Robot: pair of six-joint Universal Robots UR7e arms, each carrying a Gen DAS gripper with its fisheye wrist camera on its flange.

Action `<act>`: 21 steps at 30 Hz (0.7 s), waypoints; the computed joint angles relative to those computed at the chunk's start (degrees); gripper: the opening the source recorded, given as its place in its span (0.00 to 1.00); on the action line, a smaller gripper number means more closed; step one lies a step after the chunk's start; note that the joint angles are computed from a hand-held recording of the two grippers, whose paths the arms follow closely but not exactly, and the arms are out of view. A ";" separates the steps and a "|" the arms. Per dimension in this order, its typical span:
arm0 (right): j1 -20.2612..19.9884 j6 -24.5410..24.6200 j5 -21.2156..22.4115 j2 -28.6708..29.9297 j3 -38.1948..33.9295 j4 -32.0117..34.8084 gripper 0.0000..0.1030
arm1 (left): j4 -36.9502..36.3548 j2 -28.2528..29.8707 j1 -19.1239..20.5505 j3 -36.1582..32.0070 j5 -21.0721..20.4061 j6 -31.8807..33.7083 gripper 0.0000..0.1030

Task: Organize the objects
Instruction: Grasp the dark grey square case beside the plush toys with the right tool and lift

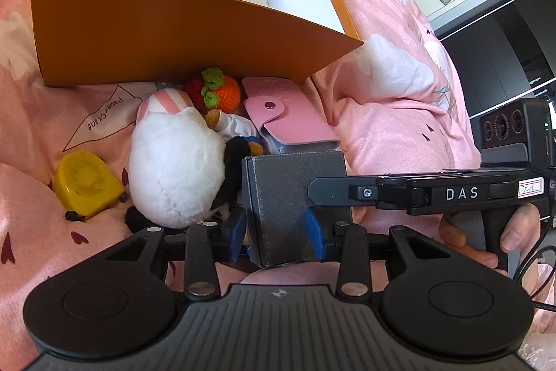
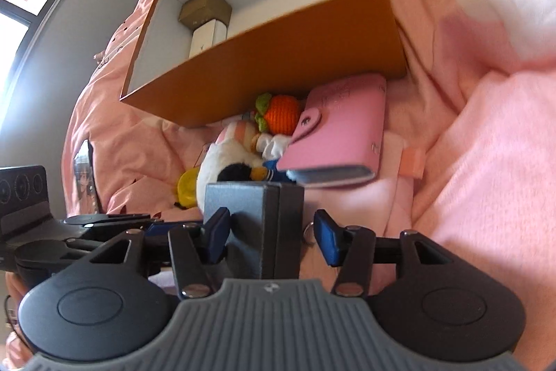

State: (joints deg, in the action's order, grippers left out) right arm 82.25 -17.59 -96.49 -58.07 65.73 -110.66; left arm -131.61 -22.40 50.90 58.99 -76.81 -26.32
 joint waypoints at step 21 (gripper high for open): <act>1.30 -1.74 -4.03 -2.04 1.84 -2.75 0.32 | -8.85 1.22 2.01 1.84 -6.51 -4.63 0.58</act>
State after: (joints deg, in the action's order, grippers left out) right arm 83.55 -19.33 -100.52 -60.12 67.57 -113.42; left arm -140.46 -21.18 52.91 60.83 -83.32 -30.95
